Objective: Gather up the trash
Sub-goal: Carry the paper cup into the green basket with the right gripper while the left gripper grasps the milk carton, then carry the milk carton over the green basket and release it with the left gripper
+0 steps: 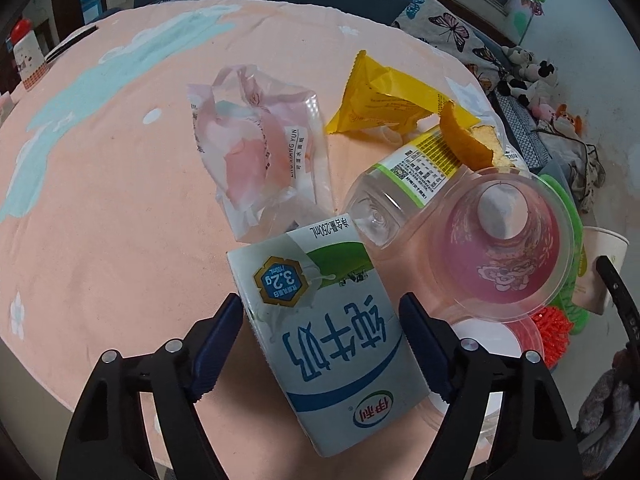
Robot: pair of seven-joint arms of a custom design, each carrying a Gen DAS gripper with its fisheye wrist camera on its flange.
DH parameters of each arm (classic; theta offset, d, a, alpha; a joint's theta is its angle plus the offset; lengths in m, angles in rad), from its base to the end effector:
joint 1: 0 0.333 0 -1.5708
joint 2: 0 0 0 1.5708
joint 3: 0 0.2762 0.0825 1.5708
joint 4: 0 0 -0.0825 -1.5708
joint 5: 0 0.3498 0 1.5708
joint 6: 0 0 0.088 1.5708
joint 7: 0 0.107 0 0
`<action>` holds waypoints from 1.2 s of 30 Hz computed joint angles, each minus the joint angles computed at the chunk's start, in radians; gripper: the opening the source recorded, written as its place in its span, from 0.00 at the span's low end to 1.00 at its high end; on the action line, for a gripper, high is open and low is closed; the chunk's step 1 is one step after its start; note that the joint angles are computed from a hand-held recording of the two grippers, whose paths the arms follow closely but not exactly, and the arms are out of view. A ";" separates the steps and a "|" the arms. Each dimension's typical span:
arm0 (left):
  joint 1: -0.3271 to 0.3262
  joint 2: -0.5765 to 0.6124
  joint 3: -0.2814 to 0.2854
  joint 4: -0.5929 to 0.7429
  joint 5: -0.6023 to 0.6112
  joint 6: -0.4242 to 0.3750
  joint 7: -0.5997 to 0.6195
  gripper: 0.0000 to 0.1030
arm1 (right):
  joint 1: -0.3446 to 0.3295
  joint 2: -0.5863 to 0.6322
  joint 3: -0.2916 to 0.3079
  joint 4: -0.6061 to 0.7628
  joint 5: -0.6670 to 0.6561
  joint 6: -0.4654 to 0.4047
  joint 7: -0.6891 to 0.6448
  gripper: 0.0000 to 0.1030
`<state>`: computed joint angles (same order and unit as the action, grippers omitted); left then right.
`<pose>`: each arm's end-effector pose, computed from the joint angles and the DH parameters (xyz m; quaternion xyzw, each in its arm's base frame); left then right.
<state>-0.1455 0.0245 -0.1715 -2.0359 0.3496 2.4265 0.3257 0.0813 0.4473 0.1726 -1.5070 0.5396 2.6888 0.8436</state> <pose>0.5301 -0.1720 0.4474 -0.8849 0.4083 -0.1791 0.1348 0.6708 0.1346 0.4696 -0.7921 0.4512 -0.1754 0.3719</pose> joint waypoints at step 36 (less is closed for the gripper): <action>0.017 -0.027 -0.031 0.170 -0.008 0.095 0.280 0.67 | -0.047 0.255 -0.040 0.336 -0.196 -0.160 0.274 0.70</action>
<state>-0.1287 -0.0021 -0.2023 -1.8656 0.3417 2.5214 0.6054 0.0342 0.7020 0.1329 -1.1715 0.3433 2.5292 1.1179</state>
